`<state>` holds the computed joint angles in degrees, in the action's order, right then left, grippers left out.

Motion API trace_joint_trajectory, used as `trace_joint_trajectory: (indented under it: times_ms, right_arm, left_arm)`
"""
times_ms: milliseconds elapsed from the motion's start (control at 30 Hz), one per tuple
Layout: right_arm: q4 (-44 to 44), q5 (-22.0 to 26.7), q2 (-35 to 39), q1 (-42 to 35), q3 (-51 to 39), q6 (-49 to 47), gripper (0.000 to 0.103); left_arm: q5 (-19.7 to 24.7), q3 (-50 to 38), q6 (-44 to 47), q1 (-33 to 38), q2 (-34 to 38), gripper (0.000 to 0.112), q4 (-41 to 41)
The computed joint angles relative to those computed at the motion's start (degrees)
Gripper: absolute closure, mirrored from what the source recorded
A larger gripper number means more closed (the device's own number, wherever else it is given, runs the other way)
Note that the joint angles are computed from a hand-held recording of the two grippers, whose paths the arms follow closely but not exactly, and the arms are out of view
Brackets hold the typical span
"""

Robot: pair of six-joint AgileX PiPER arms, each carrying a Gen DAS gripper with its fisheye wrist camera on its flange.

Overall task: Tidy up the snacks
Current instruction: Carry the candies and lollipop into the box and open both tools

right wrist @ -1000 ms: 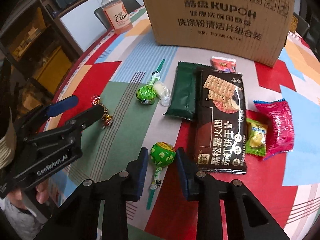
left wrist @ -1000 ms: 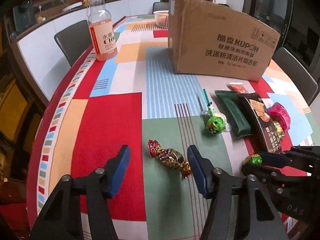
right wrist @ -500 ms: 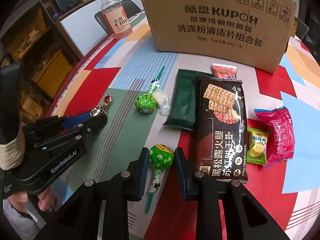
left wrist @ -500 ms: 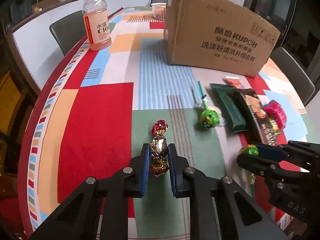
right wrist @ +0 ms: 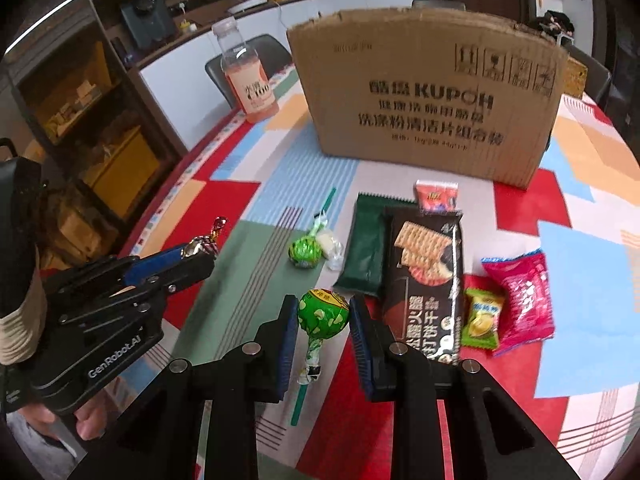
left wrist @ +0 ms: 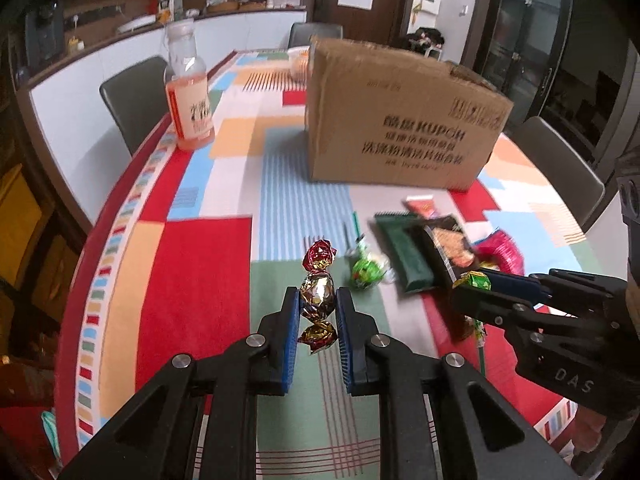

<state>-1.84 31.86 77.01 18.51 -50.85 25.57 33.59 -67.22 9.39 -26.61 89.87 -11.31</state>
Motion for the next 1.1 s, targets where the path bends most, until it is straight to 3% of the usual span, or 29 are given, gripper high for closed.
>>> trace_joint_trajectory:
  times_ms: [333,667,1100]
  right_arm:
    - [-5.0,2.1,-6.2,-2.5,-3.2,1.2,0.076]
    - [-6.1,2.0,-7.9,-9.4,-10.6,-3.4,0.076]
    - [-2.3,1.8,-0.4,-17.3,-24.3,-11.1,0.076]
  left_arm:
    - [-0.8,-6.4,-0.1,-3.3,-1.9,0.093,1.6]
    - [-0.7,-19.2,-2.5,-6.6,3.5,0.093,3.3]
    - [7.0,-43.2,-7.3,-8.7,16.9,0.093,9.1]
